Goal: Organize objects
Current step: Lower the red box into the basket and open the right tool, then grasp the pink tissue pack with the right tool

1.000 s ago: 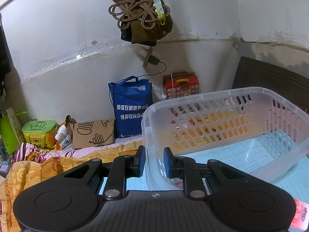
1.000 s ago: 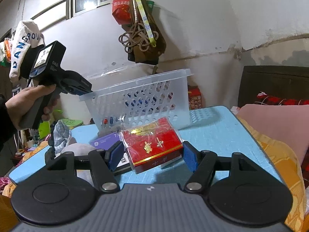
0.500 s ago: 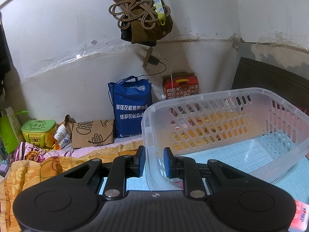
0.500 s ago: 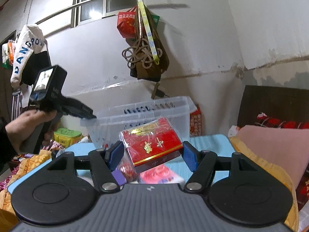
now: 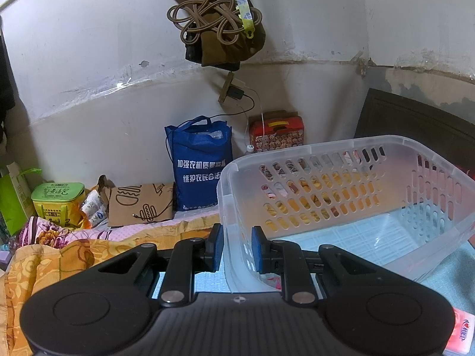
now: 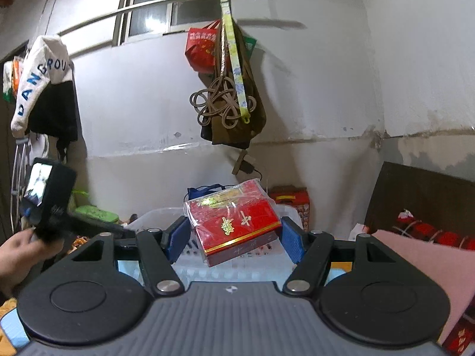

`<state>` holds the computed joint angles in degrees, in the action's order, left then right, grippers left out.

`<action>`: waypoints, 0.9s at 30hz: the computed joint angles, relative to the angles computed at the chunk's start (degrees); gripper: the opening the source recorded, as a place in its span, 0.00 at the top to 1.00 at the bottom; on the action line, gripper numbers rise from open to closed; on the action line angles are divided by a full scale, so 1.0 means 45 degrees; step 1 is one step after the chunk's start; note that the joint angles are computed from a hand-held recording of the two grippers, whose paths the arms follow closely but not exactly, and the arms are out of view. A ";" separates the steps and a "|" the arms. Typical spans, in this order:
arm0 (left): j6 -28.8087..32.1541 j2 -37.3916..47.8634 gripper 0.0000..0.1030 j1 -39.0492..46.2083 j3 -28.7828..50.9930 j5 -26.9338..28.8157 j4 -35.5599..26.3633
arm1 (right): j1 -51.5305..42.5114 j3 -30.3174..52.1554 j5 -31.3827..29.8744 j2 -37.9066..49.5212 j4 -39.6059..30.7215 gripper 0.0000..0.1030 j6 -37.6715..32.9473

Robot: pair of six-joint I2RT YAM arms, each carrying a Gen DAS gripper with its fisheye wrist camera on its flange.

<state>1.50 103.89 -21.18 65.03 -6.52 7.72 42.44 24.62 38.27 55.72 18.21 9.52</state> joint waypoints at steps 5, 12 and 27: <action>-0.0008 -0.0018 0.77 0.0014 -0.0042 0.0041 0.0014 | -0.2151 0.3003 -0.2515 0.3135 -0.1800 0.33 0.0131; -0.0012 -0.0044 0.77 0.0024 -0.0090 0.0098 0.0030 | -0.3148 0.4712 -0.3320 0.5072 -0.2601 0.06 0.0332; 0.0144 -0.0073 0.77 -0.0016 -0.0151 -0.0021 0.0098 | -0.0773 -0.2085 -0.1241 0.0920 -0.1010 0.00 0.3845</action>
<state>2.15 103.56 -21.25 64.35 -6.61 8.16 38.96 15.23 32.69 59.86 13.66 26.82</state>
